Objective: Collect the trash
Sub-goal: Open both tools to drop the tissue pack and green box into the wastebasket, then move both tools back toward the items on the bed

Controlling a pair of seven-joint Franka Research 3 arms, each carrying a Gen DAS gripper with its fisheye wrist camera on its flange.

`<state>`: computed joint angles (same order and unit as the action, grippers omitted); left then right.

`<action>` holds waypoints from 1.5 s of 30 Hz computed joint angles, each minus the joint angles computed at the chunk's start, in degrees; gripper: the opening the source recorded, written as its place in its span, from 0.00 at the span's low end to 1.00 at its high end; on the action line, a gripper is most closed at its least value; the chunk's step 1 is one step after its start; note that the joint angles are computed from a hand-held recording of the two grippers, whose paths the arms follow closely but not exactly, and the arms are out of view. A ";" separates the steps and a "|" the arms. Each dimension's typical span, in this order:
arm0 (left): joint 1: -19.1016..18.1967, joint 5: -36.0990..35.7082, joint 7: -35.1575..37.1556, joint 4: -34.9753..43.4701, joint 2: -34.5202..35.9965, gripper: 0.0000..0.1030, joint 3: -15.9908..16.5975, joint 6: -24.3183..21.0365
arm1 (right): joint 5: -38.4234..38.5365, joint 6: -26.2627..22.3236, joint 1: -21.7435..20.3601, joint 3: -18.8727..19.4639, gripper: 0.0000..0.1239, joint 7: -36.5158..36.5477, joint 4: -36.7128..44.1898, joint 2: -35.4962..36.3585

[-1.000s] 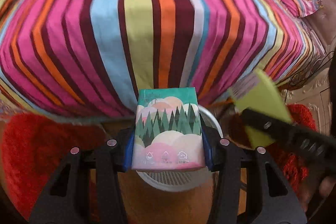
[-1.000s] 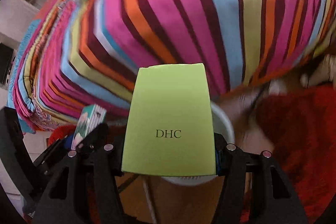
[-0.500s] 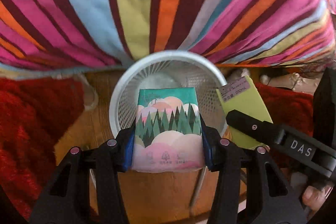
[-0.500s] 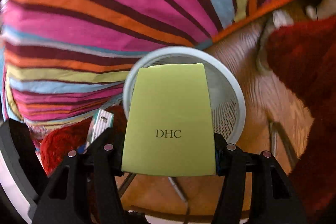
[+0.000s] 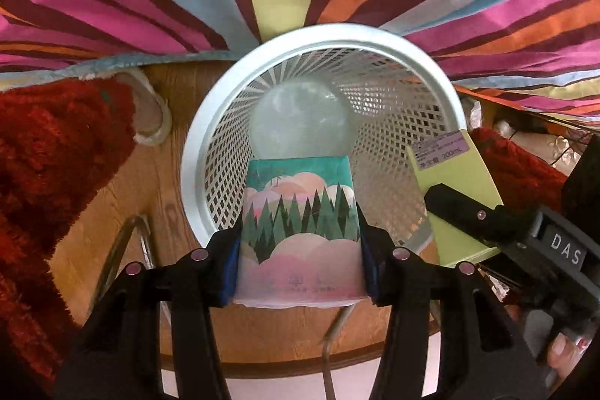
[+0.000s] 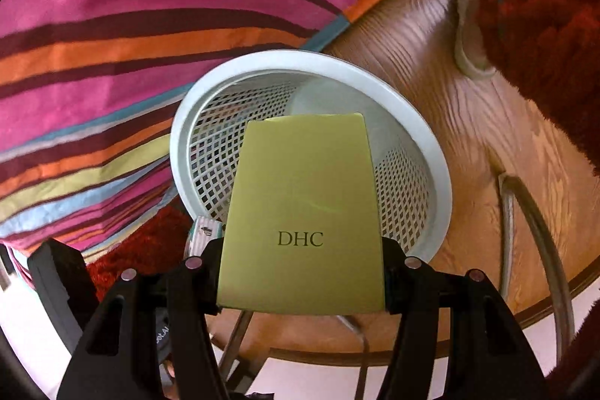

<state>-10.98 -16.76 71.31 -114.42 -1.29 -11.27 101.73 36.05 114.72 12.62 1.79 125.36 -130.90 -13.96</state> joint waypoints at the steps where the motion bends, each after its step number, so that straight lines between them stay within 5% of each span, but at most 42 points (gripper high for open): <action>1: -0.02 -0.04 0.01 0.12 0.19 0.48 -0.03 -0.22 | 0.37 -0.10 -0.01 -0.13 0.45 -0.07 -0.16 0.22; 14: 0.50 -0.58 1.72 0.26 2.78 0.49 -0.30 -0.65 | 2.50 0.52 0.00 -0.22 0.46 -1.45 -0.39 2.00; 17: 0.94 -3.07 0.79 -0.21 2.93 0.68 -0.08 -0.51 | 3.53 1.48 -0.01 -0.23 0.66 -0.89 -1.21 1.98; 19: 1.10 -3.77 -0.59 -0.89 2.50 0.81 -0.03 0.09 | 3.24 1.24 -0.13 -0.18 0.68 0.64 -1.16 2.09; 45: -0.28 5.85 -2.80 -3.15 -5.77 0.87 0.35 6.41 | -6.29 4.65 -0.93 0.81 0.68 5.33 -1.64 -3.56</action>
<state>-11.26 -10.92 68.51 -117.57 -7.06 -10.91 108.14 29.76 119.37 11.69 2.60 130.69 -132.54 -17.52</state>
